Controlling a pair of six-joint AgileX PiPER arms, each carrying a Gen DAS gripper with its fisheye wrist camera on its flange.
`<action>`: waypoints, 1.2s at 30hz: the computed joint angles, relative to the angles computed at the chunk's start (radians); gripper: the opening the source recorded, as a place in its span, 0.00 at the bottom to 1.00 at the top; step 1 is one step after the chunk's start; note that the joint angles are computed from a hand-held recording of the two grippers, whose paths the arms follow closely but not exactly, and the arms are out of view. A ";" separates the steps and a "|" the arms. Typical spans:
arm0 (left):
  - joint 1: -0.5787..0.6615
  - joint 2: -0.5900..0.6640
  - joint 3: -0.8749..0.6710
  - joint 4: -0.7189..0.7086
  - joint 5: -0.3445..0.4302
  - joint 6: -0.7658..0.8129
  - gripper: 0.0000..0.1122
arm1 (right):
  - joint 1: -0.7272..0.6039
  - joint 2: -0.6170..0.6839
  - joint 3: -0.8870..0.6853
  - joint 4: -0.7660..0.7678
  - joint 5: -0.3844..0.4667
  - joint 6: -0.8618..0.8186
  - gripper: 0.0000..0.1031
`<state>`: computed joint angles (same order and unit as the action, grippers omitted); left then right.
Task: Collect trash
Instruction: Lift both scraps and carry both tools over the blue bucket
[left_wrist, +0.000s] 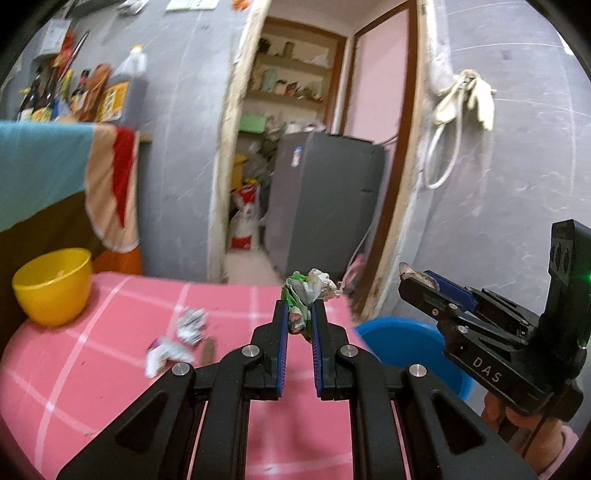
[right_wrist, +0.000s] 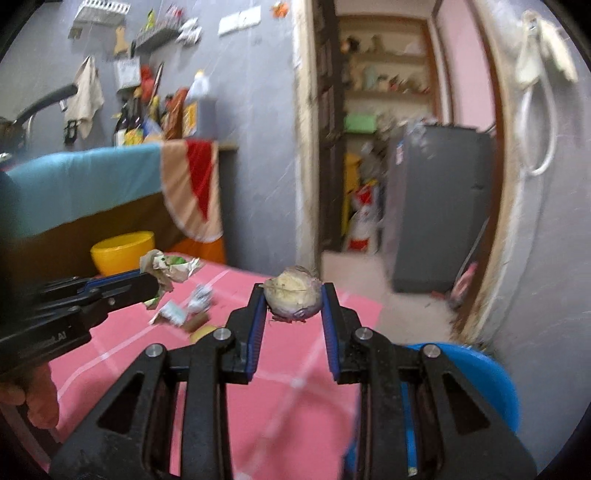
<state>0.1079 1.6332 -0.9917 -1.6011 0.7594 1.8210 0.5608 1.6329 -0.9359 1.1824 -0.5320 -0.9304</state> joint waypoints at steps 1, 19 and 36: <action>-0.011 -0.006 0.004 -0.014 0.000 0.009 0.08 | 0.008 -0.020 0.025 -0.010 -0.038 0.013 0.27; -0.315 0.007 -0.017 -0.084 -0.094 0.006 0.08 | -0.086 -0.229 0.269 0.008 -0.197 0.102 0.27; -0.437 0.193 -0.249 0.306 -0.121 -0.465 0.09 | -0.323 -0.237 0.300 0.052 0.047 0.088 0.29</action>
<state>-0.3289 1.8265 -1.2406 -1.2956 0.6380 1.3565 0.2377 1.3956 -0.6359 1.2348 -0.4850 -0.8422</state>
